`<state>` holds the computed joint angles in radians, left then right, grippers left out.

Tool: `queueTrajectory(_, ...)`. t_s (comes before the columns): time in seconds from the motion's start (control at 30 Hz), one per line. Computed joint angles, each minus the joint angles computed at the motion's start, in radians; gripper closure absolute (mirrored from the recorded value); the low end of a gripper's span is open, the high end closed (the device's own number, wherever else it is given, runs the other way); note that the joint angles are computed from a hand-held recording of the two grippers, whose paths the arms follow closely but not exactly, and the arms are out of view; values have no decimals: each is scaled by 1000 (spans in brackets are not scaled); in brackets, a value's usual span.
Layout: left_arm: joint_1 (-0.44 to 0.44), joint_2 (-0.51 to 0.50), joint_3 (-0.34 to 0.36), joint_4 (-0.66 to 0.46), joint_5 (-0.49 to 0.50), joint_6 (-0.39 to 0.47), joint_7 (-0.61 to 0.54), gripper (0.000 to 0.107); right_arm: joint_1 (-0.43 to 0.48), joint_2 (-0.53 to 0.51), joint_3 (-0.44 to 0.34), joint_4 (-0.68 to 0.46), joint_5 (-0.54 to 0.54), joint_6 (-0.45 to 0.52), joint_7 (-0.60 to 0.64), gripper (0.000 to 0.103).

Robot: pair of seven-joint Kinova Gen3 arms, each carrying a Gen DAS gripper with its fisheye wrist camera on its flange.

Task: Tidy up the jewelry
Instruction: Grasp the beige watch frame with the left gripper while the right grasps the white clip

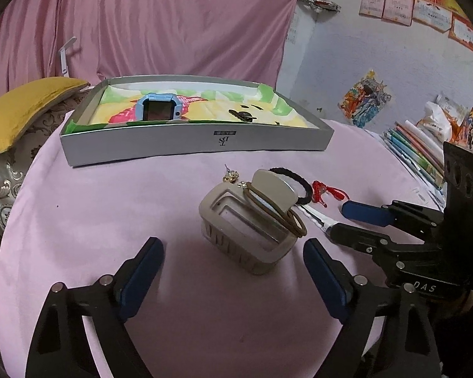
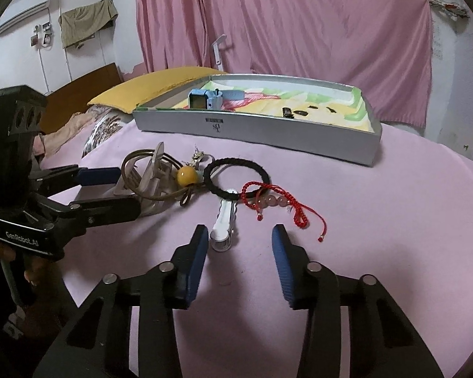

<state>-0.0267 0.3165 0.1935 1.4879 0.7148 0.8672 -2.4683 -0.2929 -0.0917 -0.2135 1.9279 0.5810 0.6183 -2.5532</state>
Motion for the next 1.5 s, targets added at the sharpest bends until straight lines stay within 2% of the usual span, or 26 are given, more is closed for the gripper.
queueTrajectory(0.1,18,-1,-3,-8,-26,-3,22,20,-4,10,10,-22,-29,19,47,70)
queueTrajectory(0.23,65,-13,-12,-3,-103,-52,68,24,-9,25,26,-53,-68,48,121,76)
queueTrajectory(0.33,78,-17,-9,0,-134,-74,90,25,-8,27,29,-57,-69,55,133,76)
queueTrajectory(0.5,101,-21,-9,-1,-192,-100,126,33,-5,29,37,-61,-85,48,161,77)
queueTrajectory(0.63,108,-18,-7,-10,-218,-105,154,39,-6,43,47,-81,-119,49,220,77)
queueTrajectory(0.83,121,-6,-5,-35,-246,-102,209,42,-7,65,65,-120,-174,73,307,77)
queueTrajectory(0.93,118,-1,0,-41,-244,-103,221,48,-8,69,68,-128,-185,78,324,77)
queueTrajectory(1.03,102,3,8,-46,-224,-92,217,48,-12,72,68,-130,-180,80,326,77)
queueTrajectory(1.13,86,0,12,-39,-202,-85,201,48,-12,66,68,-121,-176,73,318,84)
queueTrajectory(1.27,47,-5,23,-25,-141,-63,146,48,-17,59,58,-111,-156,72,295,89)
queueTrajectory(1.5,14,-40,9,30,-77,-55,51,48,-28,27,36,-82,-151,80,268,89)
